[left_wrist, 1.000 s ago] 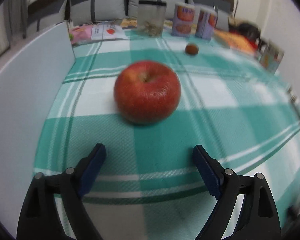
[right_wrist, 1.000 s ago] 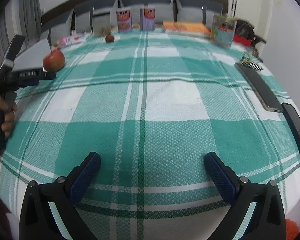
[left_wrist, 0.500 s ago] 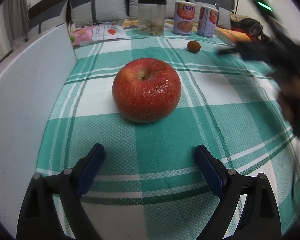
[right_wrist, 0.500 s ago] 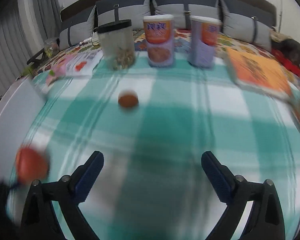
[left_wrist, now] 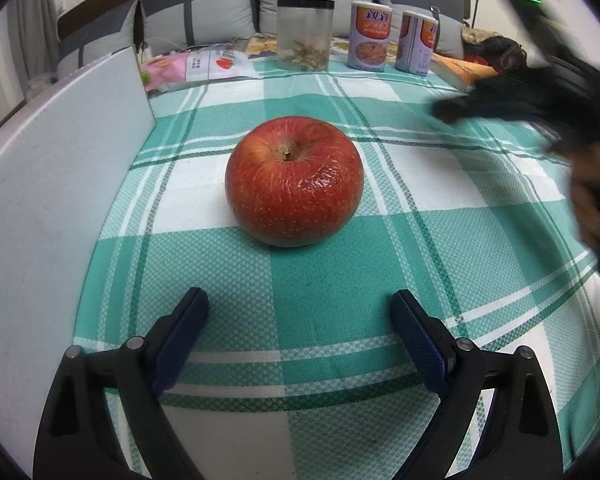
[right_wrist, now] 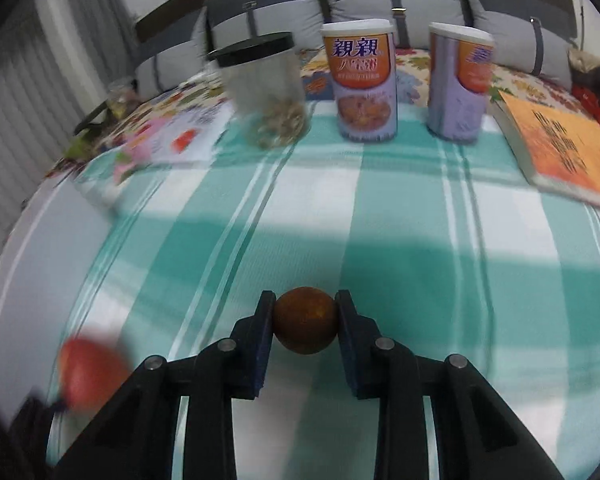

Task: Organize fruits
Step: 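Grasp the red apple with the left tool while the right tool grasps the small brown fruit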

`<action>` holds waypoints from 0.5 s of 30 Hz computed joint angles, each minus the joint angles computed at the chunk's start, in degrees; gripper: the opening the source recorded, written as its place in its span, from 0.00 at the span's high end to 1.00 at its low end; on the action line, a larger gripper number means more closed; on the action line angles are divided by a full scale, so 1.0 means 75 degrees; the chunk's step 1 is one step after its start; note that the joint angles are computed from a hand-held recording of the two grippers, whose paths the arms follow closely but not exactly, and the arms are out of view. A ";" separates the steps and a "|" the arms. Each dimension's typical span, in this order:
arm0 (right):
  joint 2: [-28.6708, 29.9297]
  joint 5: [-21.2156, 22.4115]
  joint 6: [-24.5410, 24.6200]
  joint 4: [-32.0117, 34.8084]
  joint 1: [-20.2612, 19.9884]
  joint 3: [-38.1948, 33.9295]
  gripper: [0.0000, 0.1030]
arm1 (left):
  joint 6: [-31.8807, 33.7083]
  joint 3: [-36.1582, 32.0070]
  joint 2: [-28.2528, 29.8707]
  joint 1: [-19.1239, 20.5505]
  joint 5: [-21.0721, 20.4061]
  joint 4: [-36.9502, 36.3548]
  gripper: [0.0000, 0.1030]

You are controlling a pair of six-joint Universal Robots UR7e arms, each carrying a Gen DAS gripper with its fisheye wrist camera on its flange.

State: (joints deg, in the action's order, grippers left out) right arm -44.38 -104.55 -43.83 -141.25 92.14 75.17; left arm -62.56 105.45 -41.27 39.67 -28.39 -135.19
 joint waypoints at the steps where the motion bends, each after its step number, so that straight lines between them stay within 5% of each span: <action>1: -0.0527 -0.0021 -0.0251 0.0078 -0.0080 0.0559 0.71 | -0.0009 -0.0006 0.0002 -0.0004 0.0000 0.0014 0.09; 9: -0.2651 -0.0792 -0.1980 -0.1136 -0.0726 0.3486 0.68 | 0.0003 -0.0003 -0.0003 -0.0004 0.0004 0.0002 0.09; 13: -0.3125 0.0163 -0.1767 -0.1467 -0.1135 0.3961 0.25 | 0.0005 0.0001 -0.0001 -0.0005 0.0004 -0.0008 0.09; 15: -0.3437 0.0450 -0.1587 -0.1958 -0.1300 0.4369 0.18 | 0.0014 0.0006 -0.0003 -0.0003 0.0005 -0.0019 0.09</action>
State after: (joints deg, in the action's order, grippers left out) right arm -70.16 -101.18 -55.73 -155.93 82.39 107.94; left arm -62.45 105.49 -41.29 39.64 -28.36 -135.33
